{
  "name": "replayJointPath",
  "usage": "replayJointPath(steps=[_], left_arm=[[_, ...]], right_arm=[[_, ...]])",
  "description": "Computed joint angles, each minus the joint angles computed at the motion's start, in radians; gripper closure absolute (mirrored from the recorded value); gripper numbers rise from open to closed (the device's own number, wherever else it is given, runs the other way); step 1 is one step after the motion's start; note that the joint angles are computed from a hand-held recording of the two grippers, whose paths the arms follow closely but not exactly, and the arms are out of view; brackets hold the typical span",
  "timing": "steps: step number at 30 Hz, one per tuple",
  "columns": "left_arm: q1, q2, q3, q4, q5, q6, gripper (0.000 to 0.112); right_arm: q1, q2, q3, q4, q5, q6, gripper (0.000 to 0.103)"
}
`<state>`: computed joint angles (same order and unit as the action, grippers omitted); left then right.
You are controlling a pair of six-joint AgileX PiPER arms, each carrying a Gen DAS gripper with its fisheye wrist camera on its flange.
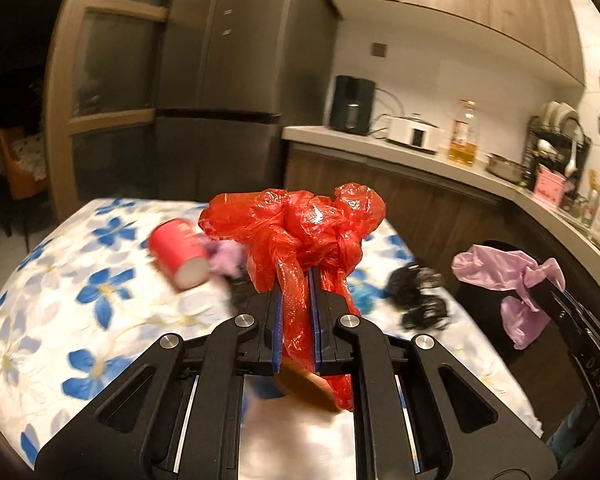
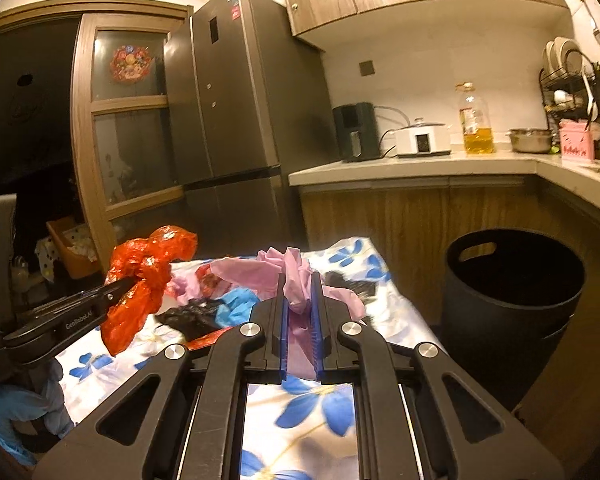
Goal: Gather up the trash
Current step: 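Grasp the purple glove with the right tool while the left tool grasps the red bag, then carry the red bag and purple glove over the bin and release both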
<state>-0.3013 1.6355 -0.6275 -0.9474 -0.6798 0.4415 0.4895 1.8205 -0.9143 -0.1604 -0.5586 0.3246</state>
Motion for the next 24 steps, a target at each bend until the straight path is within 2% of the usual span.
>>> replayJointPath(steps=[13, 24], left_arm=[[-0.15, 0.166, -0.343, -0.105, 0.058, 0.237, 0.102], [-0.202, 0.316, -0.644, -0.181, 0.137, 0.405, 0.102]], right_arm=[[-0.195, -0.064, 0.01, 0.009, -0.021, -0.008, 0.093], [-0.329, -0.051, -0.045, 0.049, -0.038, -0.026, 0.093]])
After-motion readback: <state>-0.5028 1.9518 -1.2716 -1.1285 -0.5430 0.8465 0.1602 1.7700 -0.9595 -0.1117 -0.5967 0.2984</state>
